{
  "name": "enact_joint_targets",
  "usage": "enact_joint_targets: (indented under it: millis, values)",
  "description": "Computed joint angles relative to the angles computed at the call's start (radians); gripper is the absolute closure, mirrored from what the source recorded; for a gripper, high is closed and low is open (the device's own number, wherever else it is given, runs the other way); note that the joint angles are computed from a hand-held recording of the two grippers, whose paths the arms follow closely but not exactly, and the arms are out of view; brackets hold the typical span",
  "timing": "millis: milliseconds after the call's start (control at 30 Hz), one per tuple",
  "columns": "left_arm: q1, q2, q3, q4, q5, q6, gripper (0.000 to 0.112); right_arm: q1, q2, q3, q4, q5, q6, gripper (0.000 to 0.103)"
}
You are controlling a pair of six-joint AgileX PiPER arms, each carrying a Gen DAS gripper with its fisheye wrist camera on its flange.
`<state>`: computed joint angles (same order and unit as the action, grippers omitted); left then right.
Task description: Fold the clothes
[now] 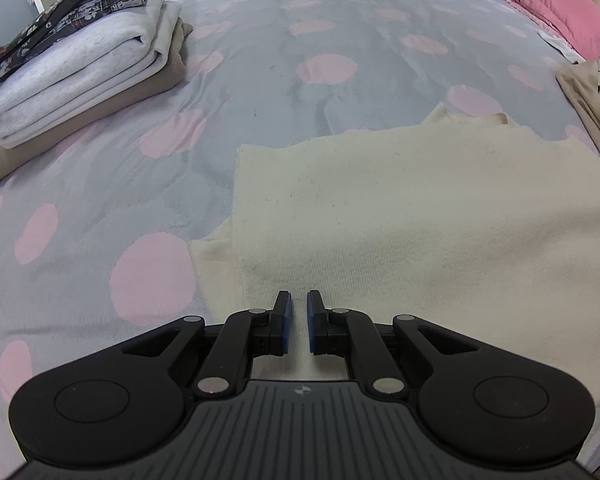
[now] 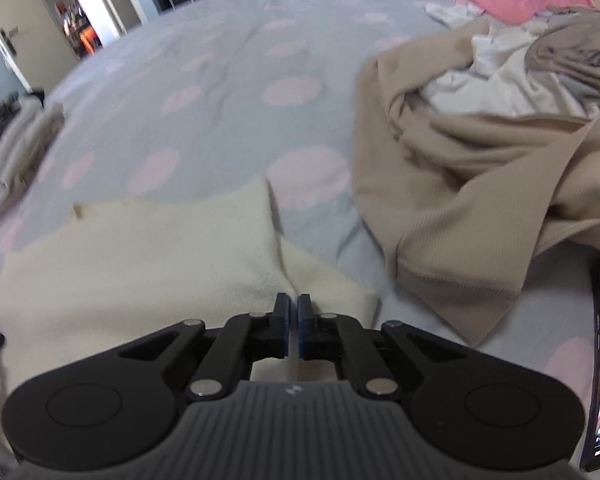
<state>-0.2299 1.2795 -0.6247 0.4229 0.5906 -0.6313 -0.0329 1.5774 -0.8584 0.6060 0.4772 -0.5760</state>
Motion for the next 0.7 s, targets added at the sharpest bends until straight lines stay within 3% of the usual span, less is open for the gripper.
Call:
enact_joint_targets:
  millis: [100,200,467,533,700]
  values:
    - [-0.004,0.0,0.001,0.01,0.001,-0.009,0.107,-0.008,0.01,-0.006,0.008,0.01,-0.006,0.095]
    - [0.003,-0.009,0.004,0.01,-0.009,-0.021,0.106,-0.053,0.001,-0.01,0.094,0.038,-0.028,0.076]
    - [0.019,0.021,-0.022,0.082,-0.051,-0.107,0.105,-0.09,0.062,-0.079,0.249,0.084,-0.081,0.074]
    - [0.017,0.048,-0.029,0.099,-0.054,-0.118,0.105,-0.081,0.074,-0.083,0.28,0.095,-0.132,0.079]
    - [-0.026,0.064,-0.029,0.188,-0.031,-0.195,0.104,-0.028,0.062,-0.056,0.148,0.046,-0.088,0.08]
